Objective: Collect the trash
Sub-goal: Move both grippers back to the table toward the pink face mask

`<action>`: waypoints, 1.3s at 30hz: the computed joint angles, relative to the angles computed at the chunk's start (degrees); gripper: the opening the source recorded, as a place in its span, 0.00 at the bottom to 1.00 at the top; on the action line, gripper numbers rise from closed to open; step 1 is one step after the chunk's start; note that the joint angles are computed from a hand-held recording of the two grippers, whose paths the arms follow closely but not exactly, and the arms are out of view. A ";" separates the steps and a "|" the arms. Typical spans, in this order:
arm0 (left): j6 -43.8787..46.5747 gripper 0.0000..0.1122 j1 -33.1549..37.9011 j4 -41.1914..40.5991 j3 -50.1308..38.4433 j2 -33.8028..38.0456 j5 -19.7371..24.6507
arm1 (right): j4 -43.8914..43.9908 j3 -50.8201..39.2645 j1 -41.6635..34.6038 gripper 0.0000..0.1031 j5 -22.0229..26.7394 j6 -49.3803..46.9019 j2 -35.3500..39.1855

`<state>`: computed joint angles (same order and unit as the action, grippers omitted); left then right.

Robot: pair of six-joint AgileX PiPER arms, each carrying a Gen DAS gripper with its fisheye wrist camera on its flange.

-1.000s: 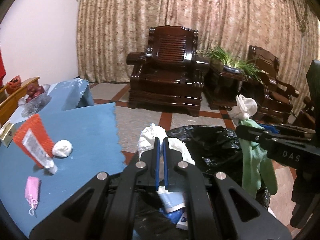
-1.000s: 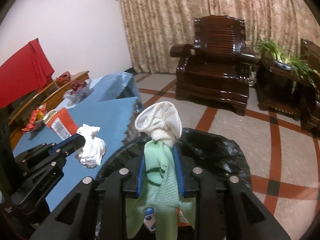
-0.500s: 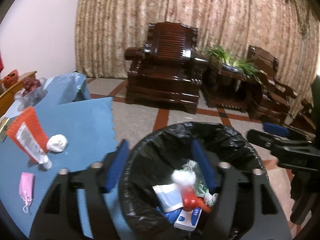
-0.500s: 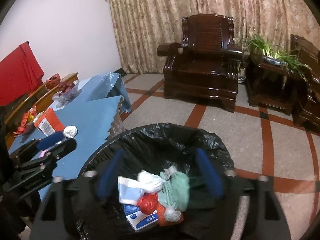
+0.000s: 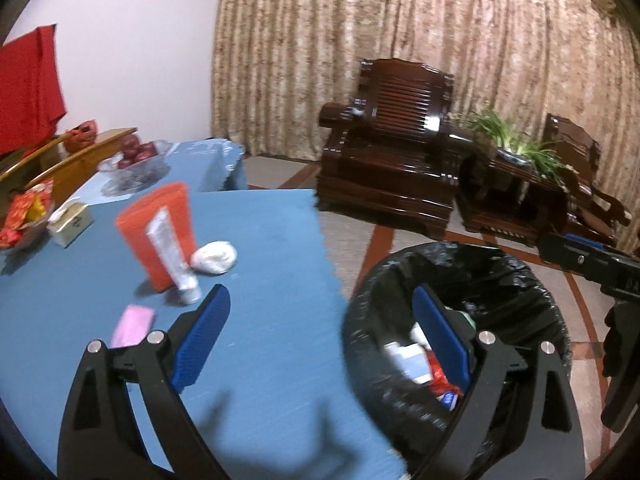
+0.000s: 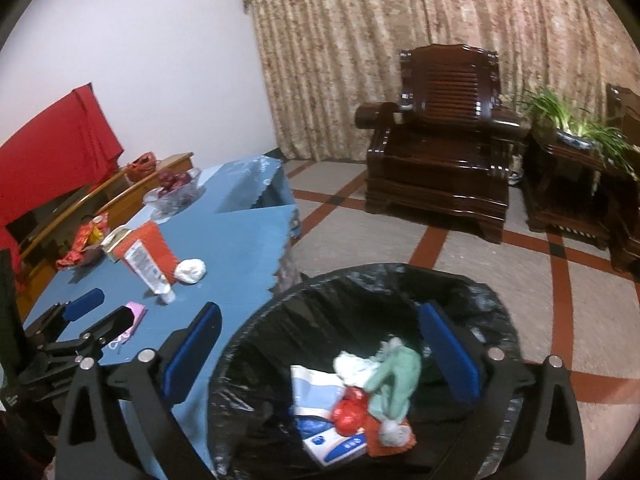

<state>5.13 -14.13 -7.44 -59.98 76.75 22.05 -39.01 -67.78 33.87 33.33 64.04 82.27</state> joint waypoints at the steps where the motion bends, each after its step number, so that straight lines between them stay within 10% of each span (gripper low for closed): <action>1: 0.84 0.80 1.21 -0.70 0.66 -0.74 0.16 | -0.05 -0.73 0.60 0.94 0.02 0.12 0.83; 23: 19.96 0.80 24.61 -14.70 1.56 0.12 -0.18 | 2.23 -18.82 7.83 0.94 -2.12 -4.66 19.52; 39: 23.09 0.80 31.17 -13.46 -2.87 14.55 -4.32 | 18.33 -52.49 8.88 0.93 3.90 -22.58 46.33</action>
